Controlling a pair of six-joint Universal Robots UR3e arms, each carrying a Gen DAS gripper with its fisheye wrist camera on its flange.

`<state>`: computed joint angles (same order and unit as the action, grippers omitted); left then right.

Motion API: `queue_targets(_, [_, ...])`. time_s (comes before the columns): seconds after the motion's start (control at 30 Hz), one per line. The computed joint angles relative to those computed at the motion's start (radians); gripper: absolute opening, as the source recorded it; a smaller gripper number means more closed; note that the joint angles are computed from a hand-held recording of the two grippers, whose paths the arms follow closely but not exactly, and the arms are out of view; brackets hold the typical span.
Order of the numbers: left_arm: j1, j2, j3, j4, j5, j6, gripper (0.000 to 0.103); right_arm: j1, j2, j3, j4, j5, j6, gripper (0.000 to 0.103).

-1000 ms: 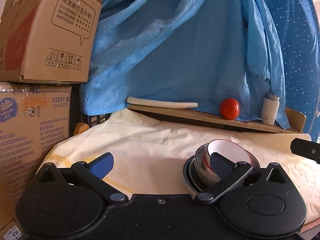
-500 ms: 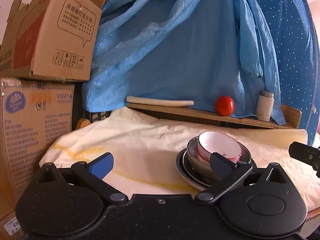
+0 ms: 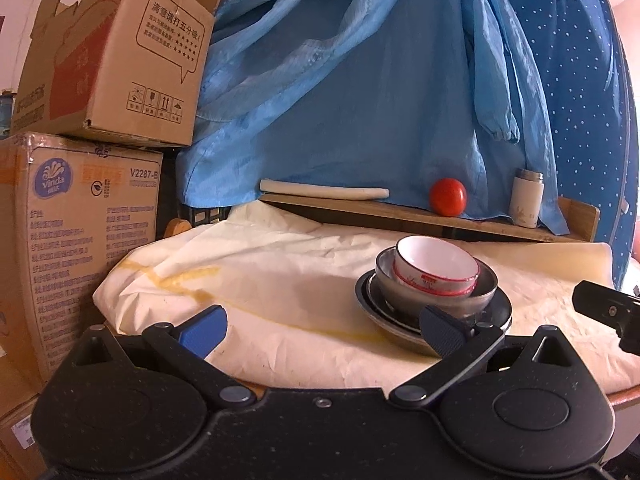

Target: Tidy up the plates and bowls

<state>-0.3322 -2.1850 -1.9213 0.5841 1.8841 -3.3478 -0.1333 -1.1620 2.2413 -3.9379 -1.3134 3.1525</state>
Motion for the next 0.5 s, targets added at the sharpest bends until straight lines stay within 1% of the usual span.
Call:
queue_targets(0.13, [-0.006, 0.006, -0.052, 0.043, 0.002, -0.004, 0.102, 0.004, -0.015, 0.03, 0.012, -0.004, -0.001, 0.103])
queue_targets(0.3, [0.001, 0.004, -0.117, 0.101, -0.001, -0.005, 0.102, 0.009, -0.018, 0.059, -0.008, -0.026, 0.0, 0.103])
queue_targets(0.5, [0.013, 0.005, -0.168, 0.15, -0.017, -0.028, 0.102, 0.004, -0.019, 0.094, -0.021, -0.015, 0.004, 0.103])
